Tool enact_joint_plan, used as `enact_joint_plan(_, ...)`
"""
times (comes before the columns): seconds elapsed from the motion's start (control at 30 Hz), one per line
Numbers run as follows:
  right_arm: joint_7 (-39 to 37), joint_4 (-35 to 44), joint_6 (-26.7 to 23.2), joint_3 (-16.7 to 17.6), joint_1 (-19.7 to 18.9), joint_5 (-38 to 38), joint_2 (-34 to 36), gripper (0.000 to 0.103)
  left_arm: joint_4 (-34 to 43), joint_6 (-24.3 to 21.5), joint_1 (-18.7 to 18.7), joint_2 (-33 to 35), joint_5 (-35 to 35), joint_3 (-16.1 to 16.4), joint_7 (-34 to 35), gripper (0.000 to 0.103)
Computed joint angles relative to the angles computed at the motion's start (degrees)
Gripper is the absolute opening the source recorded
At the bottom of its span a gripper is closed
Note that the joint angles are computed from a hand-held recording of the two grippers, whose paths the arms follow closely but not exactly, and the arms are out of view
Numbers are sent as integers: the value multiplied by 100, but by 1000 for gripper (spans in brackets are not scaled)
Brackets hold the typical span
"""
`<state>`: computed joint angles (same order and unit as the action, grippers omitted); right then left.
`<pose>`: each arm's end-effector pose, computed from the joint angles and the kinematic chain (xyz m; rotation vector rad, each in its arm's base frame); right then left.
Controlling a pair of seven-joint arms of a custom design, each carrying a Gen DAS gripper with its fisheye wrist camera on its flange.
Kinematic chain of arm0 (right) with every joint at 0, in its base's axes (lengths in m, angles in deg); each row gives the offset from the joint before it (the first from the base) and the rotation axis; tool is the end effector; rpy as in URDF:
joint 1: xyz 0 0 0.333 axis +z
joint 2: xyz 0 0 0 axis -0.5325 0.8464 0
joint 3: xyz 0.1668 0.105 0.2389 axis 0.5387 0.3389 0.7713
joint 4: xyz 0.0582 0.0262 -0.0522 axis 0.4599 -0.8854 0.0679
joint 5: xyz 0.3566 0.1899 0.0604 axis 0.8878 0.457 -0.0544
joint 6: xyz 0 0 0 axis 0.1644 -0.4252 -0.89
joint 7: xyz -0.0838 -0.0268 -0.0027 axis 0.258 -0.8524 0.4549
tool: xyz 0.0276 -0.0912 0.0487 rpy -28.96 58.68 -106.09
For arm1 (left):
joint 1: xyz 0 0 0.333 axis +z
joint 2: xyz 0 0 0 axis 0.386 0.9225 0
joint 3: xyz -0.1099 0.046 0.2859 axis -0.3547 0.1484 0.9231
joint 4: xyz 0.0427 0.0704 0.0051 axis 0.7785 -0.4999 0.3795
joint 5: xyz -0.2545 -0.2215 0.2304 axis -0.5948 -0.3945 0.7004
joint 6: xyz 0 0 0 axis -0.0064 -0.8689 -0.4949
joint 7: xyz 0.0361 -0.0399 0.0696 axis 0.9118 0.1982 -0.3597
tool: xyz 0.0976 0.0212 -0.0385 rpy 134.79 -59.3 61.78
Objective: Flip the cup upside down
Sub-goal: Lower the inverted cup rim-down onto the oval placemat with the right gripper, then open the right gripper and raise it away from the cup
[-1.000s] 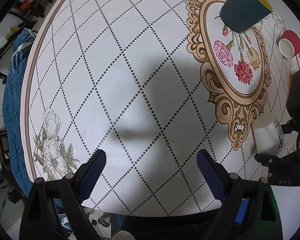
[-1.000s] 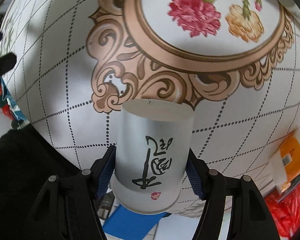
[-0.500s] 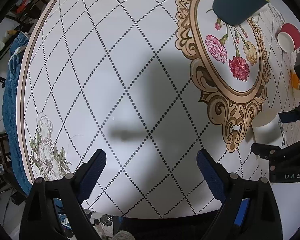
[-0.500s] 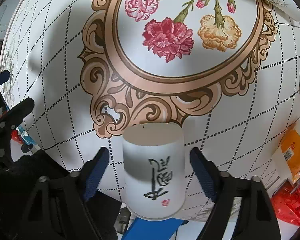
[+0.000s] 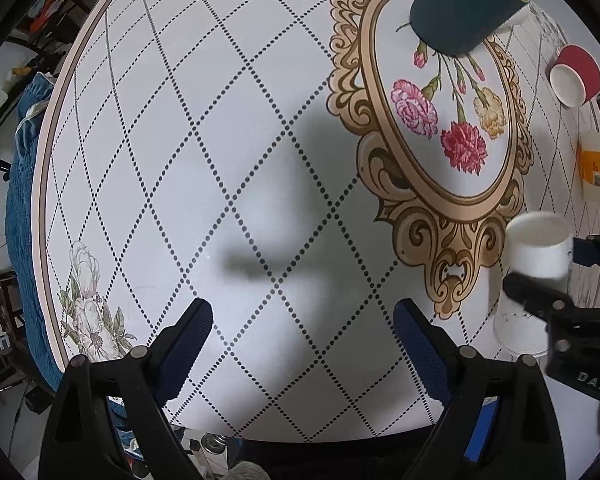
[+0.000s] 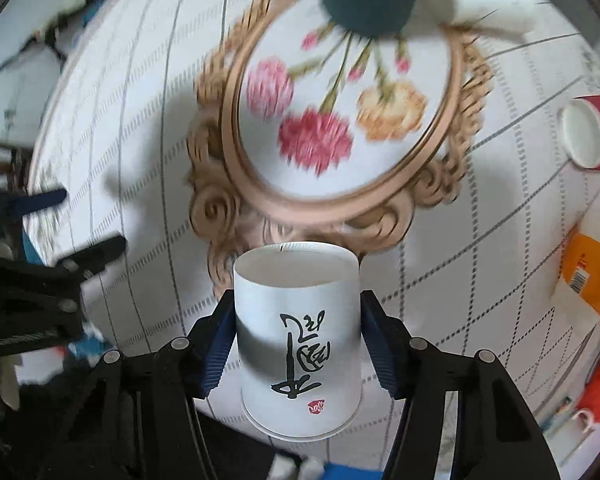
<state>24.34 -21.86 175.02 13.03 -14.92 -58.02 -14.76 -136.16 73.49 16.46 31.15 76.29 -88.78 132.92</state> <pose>0.6311 0.2835 0.4785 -2.4743 1.8495 0.3363 0.5940 -0.1468 0.4704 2.1337 -2.2227 -0.0988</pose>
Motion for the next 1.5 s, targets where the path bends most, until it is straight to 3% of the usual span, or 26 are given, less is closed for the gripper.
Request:
enact_joint_plan(0.23, 860, -1645, 2582, -140, 127, -388, -992, 62, 649, -187, -62, 449, 126, 31, -156, 93)
enact_joint_plan(0.37, 1373, -2189, 3478, -167, 230, -944, -1250, 62, 848, -252, -94, 595, 205, 52, -170, 93)
enact_joint_plan(0.57, 1681, -3097, 4137, -118, 205, -1118, -1816, 63, 921, -356, -126, 565, 291, 48, -52, 93)
enact_joint_plan(0.73, 1781, -3338, 4013, -87, 224, -1163, -2039, 63, 887, -350, -207, 514, 277, -6, -68, 93)
enact_joint_plan(0.93, 2073, -3233, 3492, -74, 285, -1344, -2027, 64, 651, -124, -251, 254, 290, -42, -33, 93)
enact_joint_plan(1.0, 2199, -3222, 3408, -72, 304, -1416, -2051, 70, 462, -3, -231, 82, 285, -42, -7, 93)
enact_joint_plan(1.07, 2370, -3244, 3293, -75, 310, -1420, -2151, 86, 345, 101, -226, -56, 294, -57, 8, 93)
enact_joint_plan(1.13, 2617, -3219, 3022, -74, 320, -1448, -2267, 93, 143, 231, -223, -294, 343, -74, 17, 93)
enact_joint_plan(1.2, 2840, -3203, 2751, -60, 342, -1588, -2396, 93, -57, 337, -203, -532, 288, -99, 72, 99)
enact_joint_plan(1.5, 3864, -3326, 1656, 92, 423, -2241, -3299, 98, -1037, 850, 0, -1771, -30, -127, 447, 100)
